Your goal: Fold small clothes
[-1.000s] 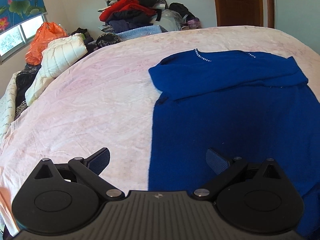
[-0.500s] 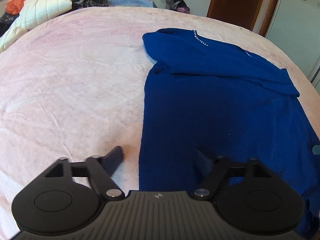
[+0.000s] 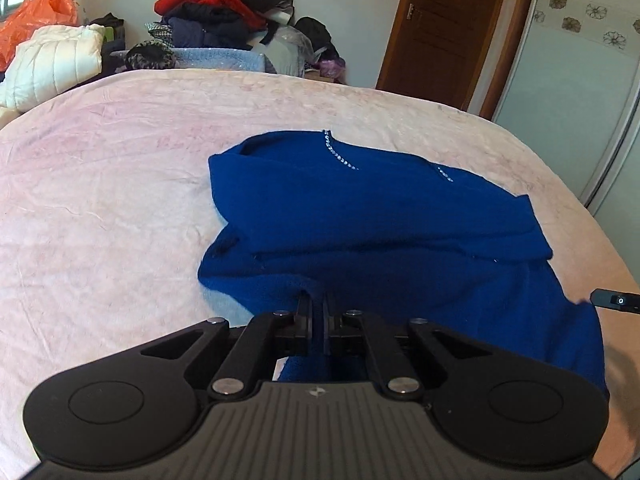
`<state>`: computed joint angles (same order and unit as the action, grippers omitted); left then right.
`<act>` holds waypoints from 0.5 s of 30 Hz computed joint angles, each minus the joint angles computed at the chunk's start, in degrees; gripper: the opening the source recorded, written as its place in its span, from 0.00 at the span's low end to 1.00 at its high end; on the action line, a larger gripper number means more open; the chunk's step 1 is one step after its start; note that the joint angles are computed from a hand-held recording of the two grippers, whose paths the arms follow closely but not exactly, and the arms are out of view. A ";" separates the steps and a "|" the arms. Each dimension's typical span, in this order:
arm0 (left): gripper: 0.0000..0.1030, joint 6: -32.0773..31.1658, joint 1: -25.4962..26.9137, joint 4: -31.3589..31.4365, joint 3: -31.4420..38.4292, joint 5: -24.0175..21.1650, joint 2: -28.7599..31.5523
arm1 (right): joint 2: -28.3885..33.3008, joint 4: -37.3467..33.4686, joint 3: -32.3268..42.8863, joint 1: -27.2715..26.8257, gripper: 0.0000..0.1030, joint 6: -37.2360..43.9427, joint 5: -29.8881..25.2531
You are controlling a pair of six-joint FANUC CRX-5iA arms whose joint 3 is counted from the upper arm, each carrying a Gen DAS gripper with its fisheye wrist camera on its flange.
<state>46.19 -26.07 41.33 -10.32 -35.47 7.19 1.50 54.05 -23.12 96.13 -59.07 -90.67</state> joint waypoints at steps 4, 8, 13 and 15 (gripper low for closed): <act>0.05 12.40 -1.08 -15.35 7.42 -2.56 3.47 | 5.70 -10.73 11.07 -3.73 0.19 14.21 -9.39; 0.06 8.11 -0.04 -13.15 4.44 -2.81 1.74 | 5.24 -4.67 8.97 -1.27 0.75 15.33 -3.71; 0.24 2.40 3.09 -6.80 0.50 -5.45 -0.10 | -0.69 -3.29 -0.46 0.89 0.72 -5.25 4.23; 0.53 3.19 3.59 -6.82 -0.36 -4.91 -0.41 | -3.08 2.11 -6.42 0.44 0.60 -13.36 10.60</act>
